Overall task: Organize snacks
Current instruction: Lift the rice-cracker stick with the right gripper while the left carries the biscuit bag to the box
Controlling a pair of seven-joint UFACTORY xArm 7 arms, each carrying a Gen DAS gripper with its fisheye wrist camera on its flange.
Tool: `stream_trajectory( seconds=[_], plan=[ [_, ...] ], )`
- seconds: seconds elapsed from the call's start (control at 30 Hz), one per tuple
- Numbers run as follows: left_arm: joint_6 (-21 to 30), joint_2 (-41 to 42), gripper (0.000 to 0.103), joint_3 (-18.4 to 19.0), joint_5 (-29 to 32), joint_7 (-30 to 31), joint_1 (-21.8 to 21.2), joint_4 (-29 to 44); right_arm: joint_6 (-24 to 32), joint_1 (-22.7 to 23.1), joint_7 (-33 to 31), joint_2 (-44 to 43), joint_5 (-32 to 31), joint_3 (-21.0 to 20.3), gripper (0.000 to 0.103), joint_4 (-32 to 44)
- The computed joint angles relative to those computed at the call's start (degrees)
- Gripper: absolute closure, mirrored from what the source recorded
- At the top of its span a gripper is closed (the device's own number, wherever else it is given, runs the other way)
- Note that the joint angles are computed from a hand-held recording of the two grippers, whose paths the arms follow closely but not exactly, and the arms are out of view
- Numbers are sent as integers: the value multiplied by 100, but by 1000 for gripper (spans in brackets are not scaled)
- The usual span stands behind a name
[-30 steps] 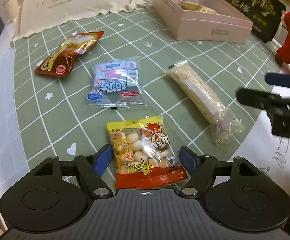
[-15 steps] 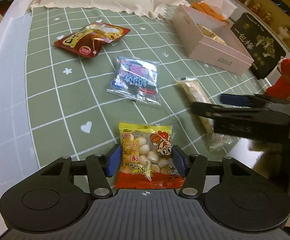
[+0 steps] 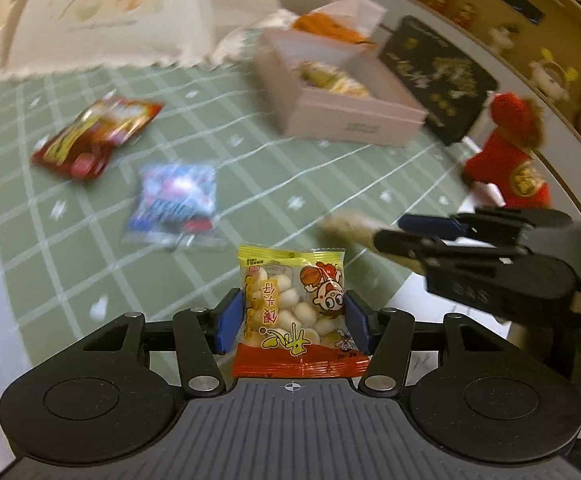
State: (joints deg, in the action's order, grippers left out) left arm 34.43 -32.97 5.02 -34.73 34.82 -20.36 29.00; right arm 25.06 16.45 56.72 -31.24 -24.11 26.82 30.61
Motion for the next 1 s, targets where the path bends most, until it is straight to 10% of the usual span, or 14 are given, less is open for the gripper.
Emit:
stream_trajectory(
  seconds=[0.07, 0.3, 0.77, 1.0],
  plan=[
    [-99, 224, 43, -34, -37, 174, -150, 248, 160, 56, 78, -362, 92, -52, 90, -140],
    [-241, 1238, 43, -260, -352, 642, -381, 1408, 754, 9, 107, -869, 279, -36, 90, -256],
    [368, 1595, 43, -466, -641, 445, 277, 1331, 429, 458, -738, -235, 877, -685, 47, -422],
    [454, 1355, 43, -472, -414, 54, 485, 925, 247, 111, -752, 500, 507, -385, 63, -45]
  ],
)
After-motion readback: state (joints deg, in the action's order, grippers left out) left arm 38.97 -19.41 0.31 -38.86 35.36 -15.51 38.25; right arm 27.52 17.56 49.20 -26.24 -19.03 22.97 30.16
